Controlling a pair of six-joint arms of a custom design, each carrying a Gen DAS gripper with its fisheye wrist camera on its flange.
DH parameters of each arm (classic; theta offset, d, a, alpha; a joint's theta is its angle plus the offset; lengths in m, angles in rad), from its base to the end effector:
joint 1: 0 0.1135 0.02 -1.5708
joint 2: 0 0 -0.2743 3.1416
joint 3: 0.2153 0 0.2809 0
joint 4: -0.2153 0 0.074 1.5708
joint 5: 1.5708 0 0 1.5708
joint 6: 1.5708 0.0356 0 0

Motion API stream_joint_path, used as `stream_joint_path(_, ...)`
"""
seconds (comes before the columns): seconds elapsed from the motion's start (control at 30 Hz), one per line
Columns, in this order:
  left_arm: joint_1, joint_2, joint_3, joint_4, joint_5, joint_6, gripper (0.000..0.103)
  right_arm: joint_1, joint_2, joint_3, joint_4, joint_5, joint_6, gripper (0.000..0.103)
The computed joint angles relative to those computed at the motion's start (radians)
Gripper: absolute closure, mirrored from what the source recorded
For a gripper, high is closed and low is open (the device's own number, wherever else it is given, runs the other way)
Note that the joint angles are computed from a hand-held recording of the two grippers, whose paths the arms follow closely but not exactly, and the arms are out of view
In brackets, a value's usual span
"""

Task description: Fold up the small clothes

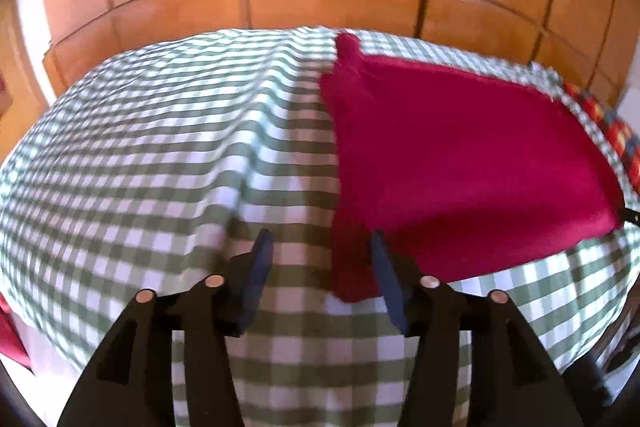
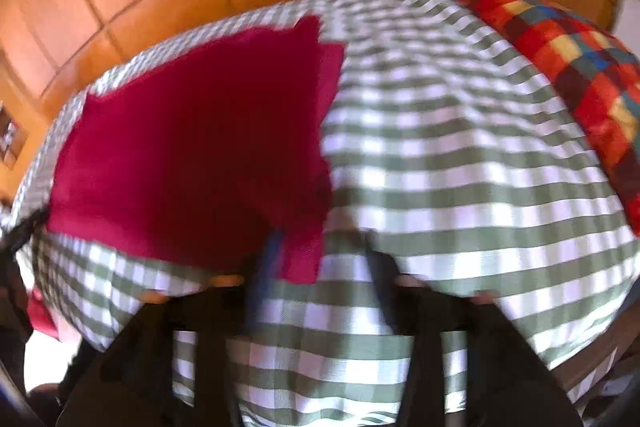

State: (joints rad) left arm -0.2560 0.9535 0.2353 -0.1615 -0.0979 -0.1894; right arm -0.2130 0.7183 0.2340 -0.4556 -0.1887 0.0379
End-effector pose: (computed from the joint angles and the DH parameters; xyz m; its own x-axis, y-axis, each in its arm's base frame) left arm 0.1722 -0.0415 0.1175 -0.7682 0.0074 -0.6402 0.0480 0.9978 -0.0460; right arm 0.1466 -0.0249 0.1314 -0.7849 0.2079 -0.5837 0.1293 0.9763 0.1737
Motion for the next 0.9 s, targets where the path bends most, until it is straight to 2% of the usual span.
stream_joint_path(0.07, 0.031, -0.064, -0.012, -0.046, 0.023, -0.014, 0.049, -0.004, -0.07, 0.019, -0.037, -0.021, 0.007, 0.033)
stream_joint_path(0.17, 0.035, -0.093, -0.011, -0.088, 0.005, -0.034, 0.049, 0.101, -0.054, 0.049, 0.0, 0.024, 0.076, 0.026)
stream_joint_path(0.2, 0.018, -0.102, -0.016, -0.093, -0.017, -0.044, 0.048, 0.155, -0.023, 0.06, 0.036, 0.045, 0.105, 0.026)
stream_joint_path(0.27, -0.003, -0.113, -0.019, -0.098, -0.046, -0.06, 0.04, 0.271, 0.064, 0.083, 0.118, 0.088, 0.162, 0.026)
stream_joint_path(0.33, -0.01, -0.12, -0.02, -0.1, -0.047, -0.066, 0.04, 0.375, 0.176, 0.111, 0.204, 0.136, 0.205, 0.02)
stream_joint_path(0.47, -0.014, -0.112, -0.019, -0.087, -0.048, -0.05, 0.04, 0.518, 0.388, 0.167, 0.366, 0.203, 0.247, 0.02)
stream_joint_path(0.67, 0.002, -0.094, -0.025, -0.063, -0.003, -0.04, 0.042, 0.542, 0.61, 0.205, 0.49, 0.227, 0.276, 0.02)
stream_joint_path(0.9, 0.006, -0.05, -0.03, -0.021, 0.028, -0.041, 0.042, 0.553, 0.662, 0.166, 0.599, 0.249, 0.248, 0.014)
